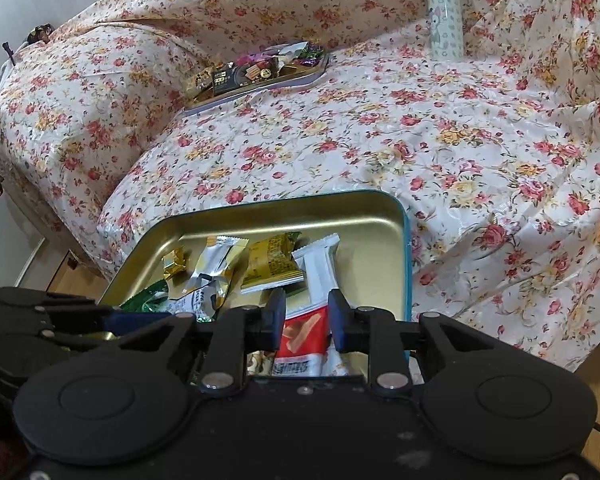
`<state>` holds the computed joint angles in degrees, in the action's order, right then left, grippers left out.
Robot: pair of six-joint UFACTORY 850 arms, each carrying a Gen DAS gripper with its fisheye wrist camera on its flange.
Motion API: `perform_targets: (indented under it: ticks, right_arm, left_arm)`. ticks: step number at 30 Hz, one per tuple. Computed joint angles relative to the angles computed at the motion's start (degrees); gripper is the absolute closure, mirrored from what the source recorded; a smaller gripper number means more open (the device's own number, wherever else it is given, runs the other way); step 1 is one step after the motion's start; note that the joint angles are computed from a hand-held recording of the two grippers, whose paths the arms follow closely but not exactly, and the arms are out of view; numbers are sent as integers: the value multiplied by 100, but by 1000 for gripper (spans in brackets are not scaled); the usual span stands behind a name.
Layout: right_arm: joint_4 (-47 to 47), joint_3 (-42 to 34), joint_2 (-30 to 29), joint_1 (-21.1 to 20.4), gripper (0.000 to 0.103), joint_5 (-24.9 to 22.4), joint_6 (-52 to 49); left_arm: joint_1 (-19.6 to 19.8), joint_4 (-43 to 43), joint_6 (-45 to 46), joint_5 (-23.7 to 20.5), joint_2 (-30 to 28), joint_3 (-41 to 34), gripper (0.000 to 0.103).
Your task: Organize snacks
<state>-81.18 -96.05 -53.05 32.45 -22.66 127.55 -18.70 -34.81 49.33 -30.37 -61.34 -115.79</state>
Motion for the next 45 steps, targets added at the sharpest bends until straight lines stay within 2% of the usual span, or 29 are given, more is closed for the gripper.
perform_targets:
  ticks: [4,8,11,14,21,25,37,45]
  right_arm:
    - [65,-63,-29,50,76,-169,-188]
    - [66,-123,-47,95,76,-306,-219]
    - [198,-199,-79,146,76,-492,-381]
    - [546,-348,-157,198,67,-685,-766]
    - [959,-585,-275,300,51,-1005,-1194]
    - [951,-564,-245,330,44,-1173,-1140]
    - [1251,-664,-317,334,42,-1190,-1277]
    - [1336,-667,-319,324,42,-1161,-1311]
  left_arm:
    - [-36,-31,-189,842,259,430,57]
    - [-71,140,-573,1474,414,690,56]
    - [-69,182,-723,1674,450,754,54]
    - [-72,256,-861,1821,487,834,54]
    - [-73,523,-1256,1956,537,922,54]
    - [-89,1182,-1961,1957,531,915,53]
    - [-93,1677,-2493,1816,528,894,53]
    - [-81,1677,-2560,1750,511,856,53]
